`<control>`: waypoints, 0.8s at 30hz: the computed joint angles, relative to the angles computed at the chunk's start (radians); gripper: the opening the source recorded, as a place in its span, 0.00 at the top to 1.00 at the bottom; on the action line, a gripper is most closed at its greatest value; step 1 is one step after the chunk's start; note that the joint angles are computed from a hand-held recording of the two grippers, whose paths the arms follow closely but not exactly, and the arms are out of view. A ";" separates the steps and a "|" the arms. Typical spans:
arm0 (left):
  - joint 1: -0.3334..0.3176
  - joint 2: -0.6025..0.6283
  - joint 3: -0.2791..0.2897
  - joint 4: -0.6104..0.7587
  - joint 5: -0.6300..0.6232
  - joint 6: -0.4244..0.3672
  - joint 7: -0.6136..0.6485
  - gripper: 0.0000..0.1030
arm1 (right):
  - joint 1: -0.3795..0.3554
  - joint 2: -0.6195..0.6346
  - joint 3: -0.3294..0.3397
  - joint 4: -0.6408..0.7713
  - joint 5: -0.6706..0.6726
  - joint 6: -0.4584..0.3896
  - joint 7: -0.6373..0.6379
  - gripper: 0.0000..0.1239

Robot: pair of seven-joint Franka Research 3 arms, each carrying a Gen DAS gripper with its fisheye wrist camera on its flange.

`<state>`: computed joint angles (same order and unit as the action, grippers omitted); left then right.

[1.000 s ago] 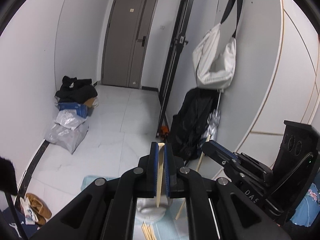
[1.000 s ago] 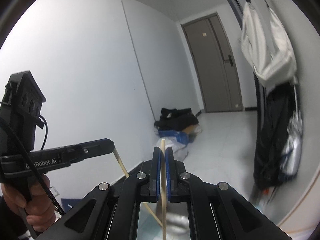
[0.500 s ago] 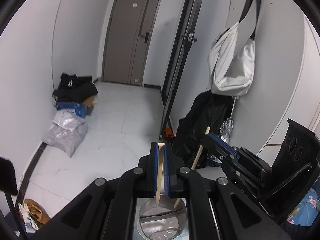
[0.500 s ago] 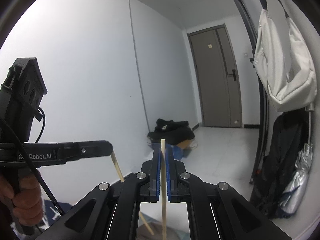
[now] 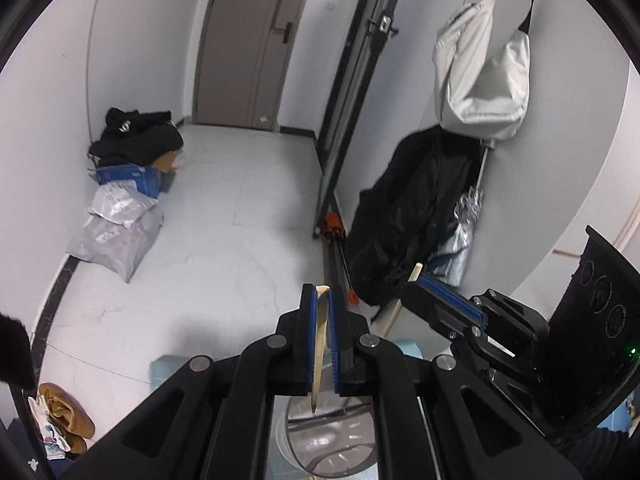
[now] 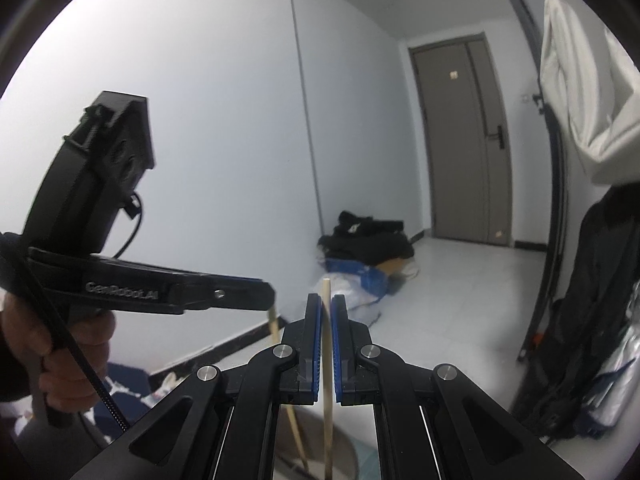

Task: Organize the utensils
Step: 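Carry both held chopsticks up over the white utensil holder's opening, then open both grippers to drop the chopsticks into the holder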

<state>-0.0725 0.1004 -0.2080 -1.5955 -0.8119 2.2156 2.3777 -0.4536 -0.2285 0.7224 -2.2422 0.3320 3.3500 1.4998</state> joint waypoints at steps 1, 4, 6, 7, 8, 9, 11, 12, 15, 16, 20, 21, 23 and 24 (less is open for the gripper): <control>-0.001 -0.002 -0.001 -0.009 0.002 0.007 0.007 0.97 | 0.052 0.005 -0.047 -0.006 0.005 -0.001 -0.016 0.97; -0.001 0.006 -0.001 -0.010 0.008 -0.009 -0.001 0.97 | 0.099 0.006 -0.088 -0.022 -0.019 -0.024 -0.008 0.97; -0.005 0.009 -0.003 -0.017 0.024 0.006 0.000 0.97 | 0.148 0.010 -0.132 -0.030 -0.038 -0.044 0.002 0.97; -0.006 0.014 -0.004 -0.015 0.031 0.002 -0.003 0.97 | 0.164 0.015 -0.151 -0.030 -0.050 -0.048 0.009 0.97; -0.002 0.022 -0.004 -0.004 0.024 -0.022 -0.007 0.97 | 0.161 0.015 -0.148 -0.032 -0.062 -0.053 0.022 0.97; 0.002 0.032 -0.004 0.010 0.029 -0.045 -0.018 0.97 | 0.191 0.019 -0.177 -0.033 -0.069 -0.059 0.029 0.96; 0.001 0.042 -0.005 0.024 0.064 -0.049 -0.049 0.97 | 0.250 0.024 -0.235 -0.034 -0.082 -0.083 0.040 0.95; -0.001 0.038 -0.006 0.019 0.083 -0.040 -0.065 0.96 | 0.298 0.027 -0.279 -0.037 -0.082 -0.090 0.041 0.94; 0.001 0.014 -0.004 -0.007 0.106 -0.011 -0.101 0.96 | 0.367 0.028 -0.345 -0.040 -0.121 -0.133 0.082 0.92; 0.002 0.001 -0.002 -0.022 0.106 0.007 -0.102 0.92 | 0.362 0.019 -0.336 -0.047 -0.107 -0.142 0.084 0.91; -0.002 -0.070 0.014 -0.111 0.074 0.108 -0.083 0.49 | 0.369 -0.048 -0.343 -0.116 -0.116 -0.124 0.182 0.82; -0.005 -0.092 0.019 -0.142 0.064 0.145 -0.068 0.48 | 0.346 -0.068 -0.323 -0.131 -0.126 -0.124 0.212 0.79; -0.018 -0.117 0.030 -0.177 0.062 0.196 -0.060 0.48 | 0.289 -0.121 -0.273 -0.159 -0.149 -0.142 0.276 0.78; -0.023 -0.131 0.036 -0.191 0.062 0.203 -0.061 0.48 | 0.275 -0.138 -0.263 -0.167 -0.161 -0.149 0.298 0.77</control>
<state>-0.0953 -0.0302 -0.1716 -1.7862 -0.7504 2.4189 2.3171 -0.1789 -0.3665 0.4597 -2.4091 0.1711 3.2014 1.7973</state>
